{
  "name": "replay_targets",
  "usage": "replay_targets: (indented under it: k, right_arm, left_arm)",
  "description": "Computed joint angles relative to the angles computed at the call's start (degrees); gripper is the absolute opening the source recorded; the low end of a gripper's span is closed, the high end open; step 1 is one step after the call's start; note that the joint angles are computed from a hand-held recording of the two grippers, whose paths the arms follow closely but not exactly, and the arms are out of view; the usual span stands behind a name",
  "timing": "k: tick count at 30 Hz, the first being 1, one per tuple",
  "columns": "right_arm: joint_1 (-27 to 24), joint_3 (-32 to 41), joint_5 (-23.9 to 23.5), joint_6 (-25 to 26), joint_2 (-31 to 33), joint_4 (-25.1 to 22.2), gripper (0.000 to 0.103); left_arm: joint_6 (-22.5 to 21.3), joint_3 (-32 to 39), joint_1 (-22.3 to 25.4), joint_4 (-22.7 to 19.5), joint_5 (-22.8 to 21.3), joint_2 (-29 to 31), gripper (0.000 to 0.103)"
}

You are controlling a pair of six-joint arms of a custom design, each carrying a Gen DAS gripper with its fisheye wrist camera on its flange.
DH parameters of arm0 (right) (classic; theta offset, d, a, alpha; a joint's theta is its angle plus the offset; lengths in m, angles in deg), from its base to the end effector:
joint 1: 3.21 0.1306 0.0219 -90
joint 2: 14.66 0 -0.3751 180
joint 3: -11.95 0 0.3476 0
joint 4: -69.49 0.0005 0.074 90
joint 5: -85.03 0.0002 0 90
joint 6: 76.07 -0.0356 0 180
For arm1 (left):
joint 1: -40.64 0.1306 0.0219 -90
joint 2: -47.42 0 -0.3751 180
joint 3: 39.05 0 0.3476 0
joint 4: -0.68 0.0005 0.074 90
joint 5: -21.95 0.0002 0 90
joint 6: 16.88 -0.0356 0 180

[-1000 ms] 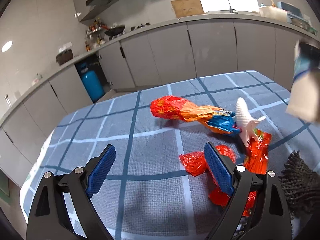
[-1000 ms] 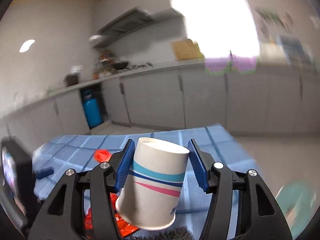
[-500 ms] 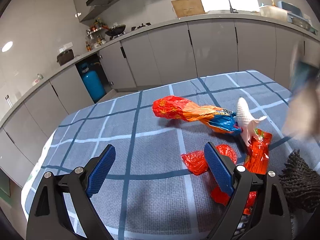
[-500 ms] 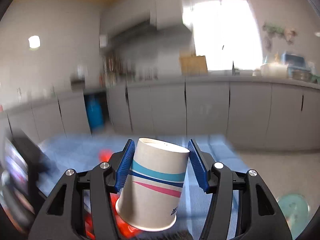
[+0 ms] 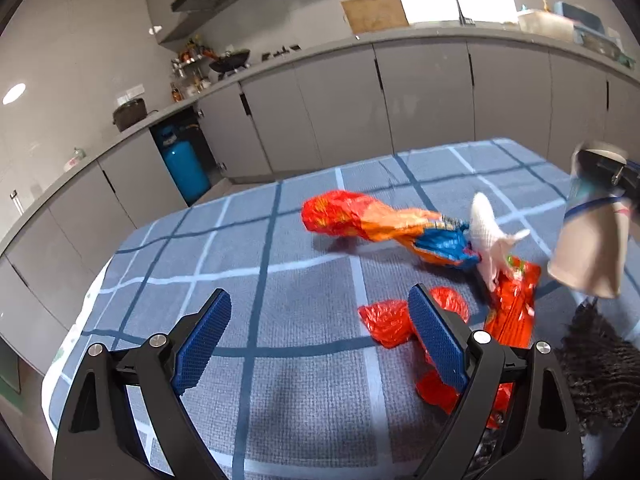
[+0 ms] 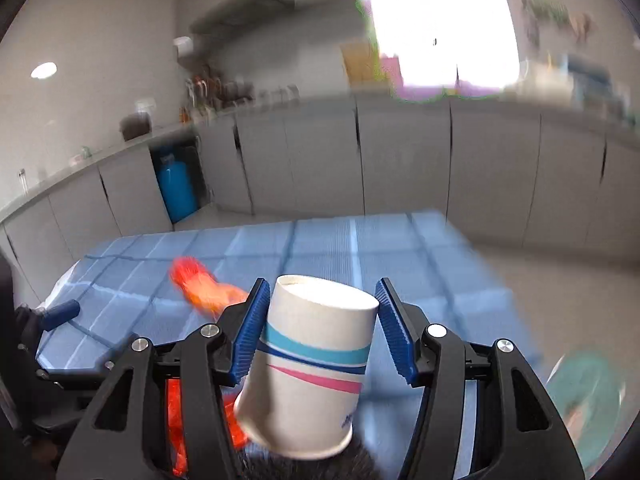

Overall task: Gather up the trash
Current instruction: 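Lift the paper cup with the right tool and carry it toward the bucket, then drop the striped cup into the bucket with the right tool while the left tool drops a red bag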

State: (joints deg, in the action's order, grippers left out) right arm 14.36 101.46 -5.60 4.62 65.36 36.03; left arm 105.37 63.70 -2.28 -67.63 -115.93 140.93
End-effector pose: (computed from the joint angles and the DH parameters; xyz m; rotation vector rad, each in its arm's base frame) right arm 0.3812 0.1206 0.5126 -0.1514 1.9970 0.3132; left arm 0.3385 -0.2794 0.4767 -0.0644 2.2117 0.4021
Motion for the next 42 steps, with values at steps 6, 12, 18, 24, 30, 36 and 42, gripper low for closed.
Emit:
replay_targets:
  k: [6, 12, 18, 24, 30, 36, 42]
  right_arm:
    - [-0.05, -1.24, 1.87, 1.41, -1.12, -0.4, 0.055]
    - [-0.65, -4.66, 2.68, 2.08, -4.45, 0.51, 0.056]
    - [-5.1, -4.95, -2.89, -2.06, -4.42, 0.42, 0.056]
    - [-5.7, -6.61, -4.58, -3.31, -5.26, 1.38, 0.056]
    - [-4.97, -7.12, -5.71, -3.74, -5.5, 2.05, 0.056]
    - [-5.99, -7.42, -7.01, -5.31, -6.22, 2.72, 0.056]
    - [-7.08, -7.01, -7.94, -5.93, -6.27, 2.67, 0.056]
  left_arm:
    - [1.68, -0.97, 0.86, 0.84, 5.09, -0.64, 0.089]
    - [1.7, -1.02, -0.11, 0.43, 5.45, -0.17, 0.089]
    - [1.62, 0.98, -0.63, -0.58, 8.62, 1.54, 0.089]
    - [0.39, 1.75, -1.04, -1.06, 8.87, 2.88, 0.07]
    - [0.14, 1.79, -0.23, -1.78, 14.59, 3.4, 0.007]
    - [-0.35, 2.35, -0.62, -2.69, 10.19, 2.2, 0.005]
    - [-3.3, 8.19, -1.78, -2.26, 5.68, 3.03, 0.005]
